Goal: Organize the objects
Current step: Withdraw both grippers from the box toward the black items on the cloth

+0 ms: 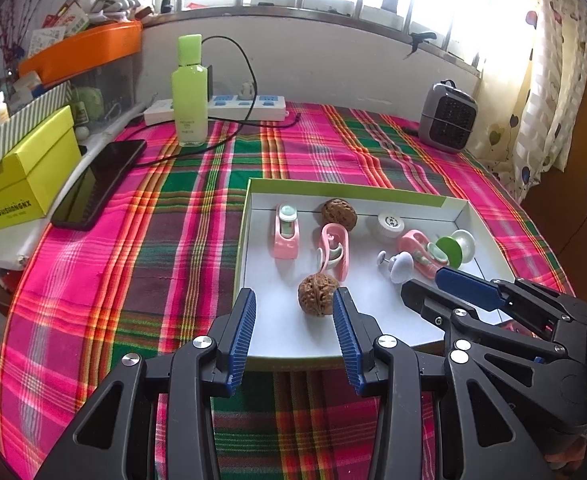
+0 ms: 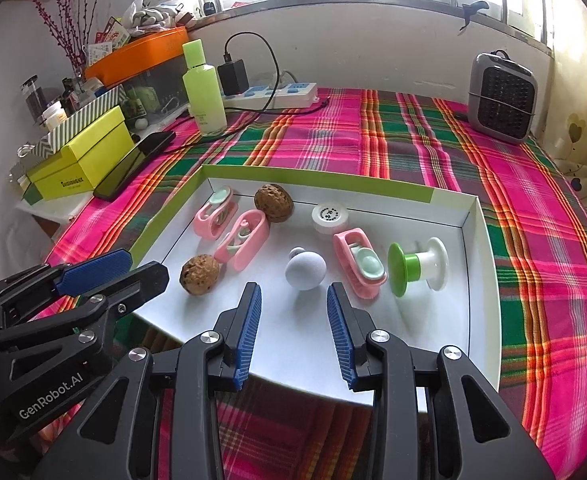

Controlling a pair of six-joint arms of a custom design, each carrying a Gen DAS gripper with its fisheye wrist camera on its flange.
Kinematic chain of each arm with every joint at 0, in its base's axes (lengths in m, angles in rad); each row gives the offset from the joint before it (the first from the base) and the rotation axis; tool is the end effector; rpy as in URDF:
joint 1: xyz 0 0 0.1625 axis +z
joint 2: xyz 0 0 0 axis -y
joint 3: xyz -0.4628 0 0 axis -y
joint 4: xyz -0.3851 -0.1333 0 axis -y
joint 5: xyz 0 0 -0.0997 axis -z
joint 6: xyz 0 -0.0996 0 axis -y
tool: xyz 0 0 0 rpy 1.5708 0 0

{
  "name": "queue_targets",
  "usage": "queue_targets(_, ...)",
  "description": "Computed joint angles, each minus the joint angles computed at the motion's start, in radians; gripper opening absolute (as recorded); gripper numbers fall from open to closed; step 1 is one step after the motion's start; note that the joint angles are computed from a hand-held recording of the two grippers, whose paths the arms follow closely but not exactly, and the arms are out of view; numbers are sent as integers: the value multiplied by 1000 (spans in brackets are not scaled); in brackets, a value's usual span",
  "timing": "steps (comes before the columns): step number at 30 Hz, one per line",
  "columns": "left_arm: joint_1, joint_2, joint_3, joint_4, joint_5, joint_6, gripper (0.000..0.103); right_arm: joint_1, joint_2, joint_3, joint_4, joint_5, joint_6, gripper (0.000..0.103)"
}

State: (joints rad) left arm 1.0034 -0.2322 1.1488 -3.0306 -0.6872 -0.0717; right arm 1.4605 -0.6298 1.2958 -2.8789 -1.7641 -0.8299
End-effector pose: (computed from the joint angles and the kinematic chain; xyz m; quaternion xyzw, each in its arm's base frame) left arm -0.2541 -0.7900 -0.0391 0.1024 0.8724 -0.3596 0.3149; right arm 0.0237 -0.8228 0.1786 0.3040 -0.8947 0.2385 0.2239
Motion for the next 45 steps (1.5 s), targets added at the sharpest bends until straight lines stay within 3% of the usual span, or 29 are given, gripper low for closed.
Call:
queue_targets(22, -48, -42, 170, -170, 75, 6, 39, -18, -109, 194, -112, 68, -33, 37)
queue_targets(34, -62, -43, 227, -181, 59, -20, 39, -48, -156, 279, -148, 85, -42, 37)
queue_targets(45, -68, -34, 246, -168, -8, -49, 39, -82, -197, 335, -198, 87, -49, 37)
